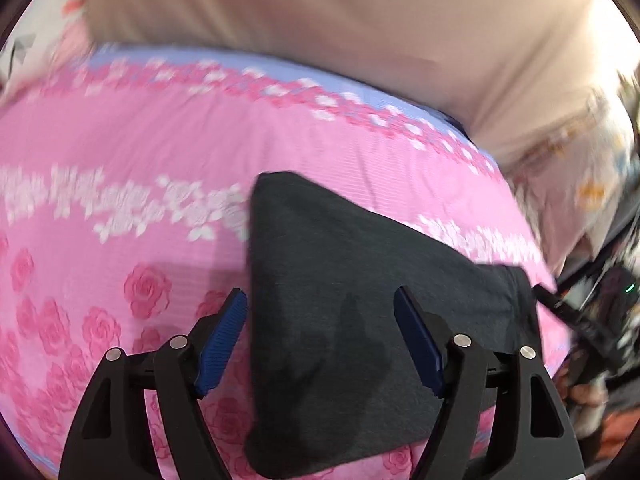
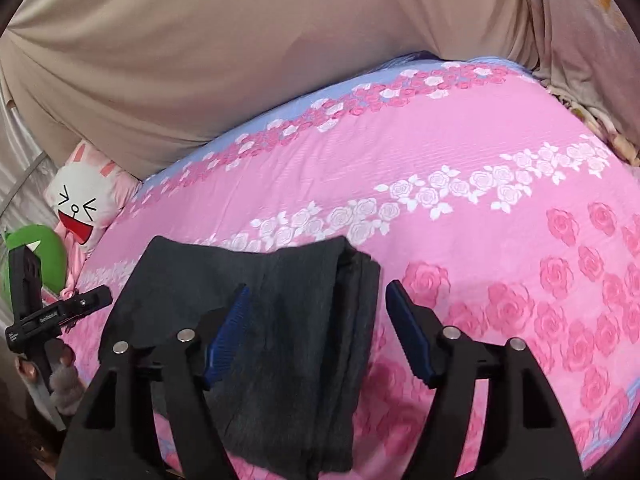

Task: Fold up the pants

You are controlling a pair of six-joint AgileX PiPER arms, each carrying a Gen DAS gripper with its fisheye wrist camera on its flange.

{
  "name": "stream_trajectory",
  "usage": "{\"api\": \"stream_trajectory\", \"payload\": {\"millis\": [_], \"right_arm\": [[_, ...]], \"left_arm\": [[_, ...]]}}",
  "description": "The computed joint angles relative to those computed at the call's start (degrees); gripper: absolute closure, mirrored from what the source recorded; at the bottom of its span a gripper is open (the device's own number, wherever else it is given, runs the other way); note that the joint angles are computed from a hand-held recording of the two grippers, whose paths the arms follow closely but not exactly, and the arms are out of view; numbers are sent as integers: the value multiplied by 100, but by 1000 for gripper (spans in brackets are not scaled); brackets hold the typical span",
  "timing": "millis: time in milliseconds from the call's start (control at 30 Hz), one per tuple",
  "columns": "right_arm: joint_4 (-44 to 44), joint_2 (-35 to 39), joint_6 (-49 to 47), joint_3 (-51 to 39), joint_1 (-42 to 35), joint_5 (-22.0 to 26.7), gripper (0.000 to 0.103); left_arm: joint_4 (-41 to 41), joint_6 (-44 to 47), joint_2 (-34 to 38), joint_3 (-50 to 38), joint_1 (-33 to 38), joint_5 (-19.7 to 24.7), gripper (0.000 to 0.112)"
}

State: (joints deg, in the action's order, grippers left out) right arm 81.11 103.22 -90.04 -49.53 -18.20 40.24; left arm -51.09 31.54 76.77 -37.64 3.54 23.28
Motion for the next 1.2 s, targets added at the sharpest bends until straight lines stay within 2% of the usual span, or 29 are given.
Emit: {"api": "stream_trajectory", "payload": {"millis": [33,67,133,167,233,267,367,400,433,467,533,600,667,733,767,800,833,867,900,967,1000,1067,1133,1167,1200], "right_arm": [[-170,286,219,-283,90,50,37],[-192,435,328,-414,226,-37,46],[-217,449,357,-508,503,-312,85],[-149,220,280,-423,493,-237,94],[-2,-167,173,-314,233,289,94],[73,-192,52,-297,216,283,94],[-535,279,675,-540,474,-714,88],[-546,393,834,-519,434,-782,78],[-328,354,872,-323,250,-620,65],[-279,295,760,-196,9,-288,57],[-467,46,950,88,-270,-25,30],[-653,39,961,235,-399,271,22],[-866,79,1098,333,-301,362,22],[-292,27,447,604,-86,121,16],[-116,42,219,640,62,50,23],[-53,71,148,593,238,57,58],[67,48,68,602,349,5,70],[148,-128,68,590,576,-186,74],[222,-325,15,614,679,-237,75],[115,-683,141,538,641,108,76],[112,-798,199,517,627,242,76],[313,-841,54,565,666,290,76],[221,-651,67,622,792,48,70],[114,-436,140,656,916,-318,68],[181,-265,103,741,982,-586,61]], "left_arm": [[-354,295,156,-17,174,166,40],[-479,433,296,-46,320,317,40],[-302,254,416,-70,329,290,40],[-267,222,363,-19,307,219,40],[-267,308,207,60,258,155,40],[-287,379,163,68,234,134,39],[-369,545,300,16,130,141,39],[-386,556,359,24,134,184,39],[-410,546,477,7,154,279,39],[-501,632,559,6,204,388,39],[-830,962,692,79,307,598,39],[-1187,1331,585,262,254,485,34],[-1104,1216,569,260,90,372,33],[-1531,1654,658,255,73,491,35],[-1670,1806,704,230,52,562,63],[-1585,1729,729,184,-80,441,77],[-1270,1422,686,144,-208,167,99],[-1157,1345,600,91,-196,122,104],[-1272,1439,410,67,-21,306,105],[-1279,1537,-41,24,294,670,106],[-1014,1294,-359,29,304,589,106],[-271,567,-801,116,146,146,105],[-252,628,-733,207,297,246,101],[-163,599,-560,227,358,341,95],[-154,605,-350,339,370,366,96]]}}
